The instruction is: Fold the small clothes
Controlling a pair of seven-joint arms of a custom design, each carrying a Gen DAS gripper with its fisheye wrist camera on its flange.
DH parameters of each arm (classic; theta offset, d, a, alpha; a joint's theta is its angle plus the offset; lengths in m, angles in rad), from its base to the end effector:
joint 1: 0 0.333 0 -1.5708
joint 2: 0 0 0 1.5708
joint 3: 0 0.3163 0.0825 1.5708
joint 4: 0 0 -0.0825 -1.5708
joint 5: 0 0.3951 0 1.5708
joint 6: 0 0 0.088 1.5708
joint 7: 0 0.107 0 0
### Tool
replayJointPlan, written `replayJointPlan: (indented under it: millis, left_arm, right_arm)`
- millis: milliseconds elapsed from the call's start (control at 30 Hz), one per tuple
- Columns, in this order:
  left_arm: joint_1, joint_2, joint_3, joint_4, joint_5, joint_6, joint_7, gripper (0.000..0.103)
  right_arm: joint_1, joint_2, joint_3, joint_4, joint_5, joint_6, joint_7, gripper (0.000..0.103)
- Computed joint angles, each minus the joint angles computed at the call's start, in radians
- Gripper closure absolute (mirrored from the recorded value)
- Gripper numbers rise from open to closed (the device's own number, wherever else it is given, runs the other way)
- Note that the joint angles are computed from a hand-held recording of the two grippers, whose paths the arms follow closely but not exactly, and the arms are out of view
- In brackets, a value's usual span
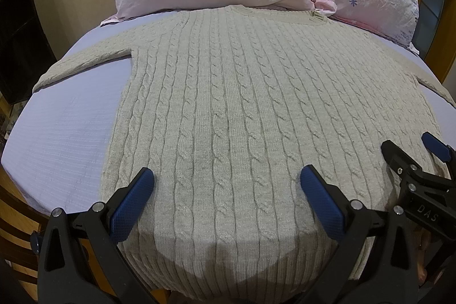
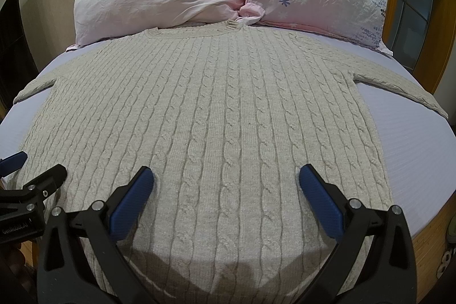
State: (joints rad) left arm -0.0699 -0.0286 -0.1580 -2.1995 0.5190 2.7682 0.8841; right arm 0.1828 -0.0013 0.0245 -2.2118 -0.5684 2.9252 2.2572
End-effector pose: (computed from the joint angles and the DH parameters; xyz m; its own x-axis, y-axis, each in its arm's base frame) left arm 0.5561 -0.1513 0.4525 0.0391 -0.9988 -0.0286 -0.7870 -0.0131 -0.6168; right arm 0.5596 0.1523 0.4486 0.0344 -0.9994 -0.0032 -0.7279 -0.0229 -0.6854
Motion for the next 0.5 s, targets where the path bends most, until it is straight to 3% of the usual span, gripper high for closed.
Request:
replayJointPlan:
  millis: [500]
  left_arm:
    - [0.0,-0.001,0.0,-0.002,0.006,0.003,-0.006,0.001]
  right_arm:
    - [0.0,-0.002,-0.001,0.0,-0.006,-0.002,0.007,0.002]
